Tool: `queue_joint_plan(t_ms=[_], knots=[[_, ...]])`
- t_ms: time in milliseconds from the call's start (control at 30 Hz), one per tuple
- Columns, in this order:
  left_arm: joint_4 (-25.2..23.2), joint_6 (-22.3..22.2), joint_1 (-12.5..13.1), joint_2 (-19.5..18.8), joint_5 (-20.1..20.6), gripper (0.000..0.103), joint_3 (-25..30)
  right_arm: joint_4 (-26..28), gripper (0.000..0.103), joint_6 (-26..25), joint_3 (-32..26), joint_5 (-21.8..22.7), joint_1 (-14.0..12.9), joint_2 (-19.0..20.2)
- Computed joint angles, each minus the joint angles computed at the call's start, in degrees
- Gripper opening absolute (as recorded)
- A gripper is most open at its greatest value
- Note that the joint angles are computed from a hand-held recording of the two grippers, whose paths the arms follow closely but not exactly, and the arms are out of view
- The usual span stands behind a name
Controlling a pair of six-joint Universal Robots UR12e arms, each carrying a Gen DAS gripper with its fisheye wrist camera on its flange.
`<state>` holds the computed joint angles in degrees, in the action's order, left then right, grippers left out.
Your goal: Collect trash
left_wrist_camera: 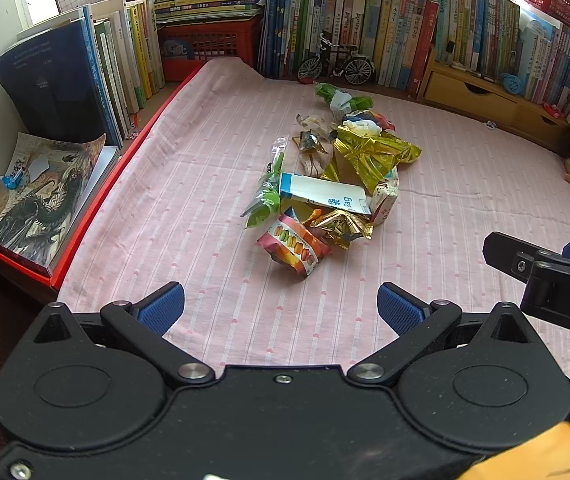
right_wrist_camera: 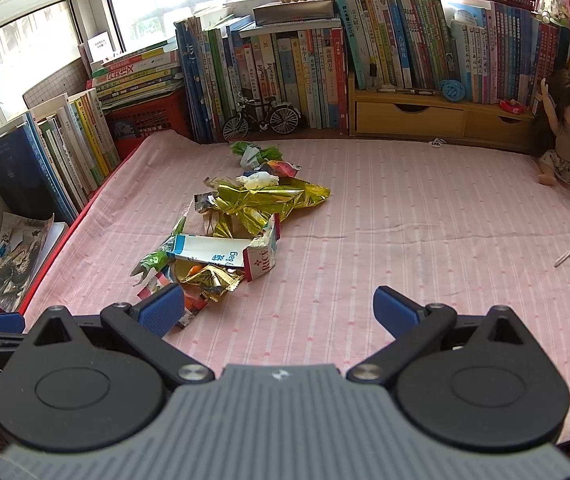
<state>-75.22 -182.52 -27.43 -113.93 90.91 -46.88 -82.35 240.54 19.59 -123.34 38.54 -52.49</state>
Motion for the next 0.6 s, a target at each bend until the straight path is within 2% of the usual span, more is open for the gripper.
queue_joint_plan(t_ms=[33,600], knots=[[0.0,0.0,0.0,0.0,0.0,0.102,0.0,0.7,0.103,0.0,-1.3,0.0,0.0,0.6],[0.0,-0.1,0.0,0.0,0.0,0.102,0.0,0.2,0.103,-0.2,-0.3,0.4,-0.1,0.1]])
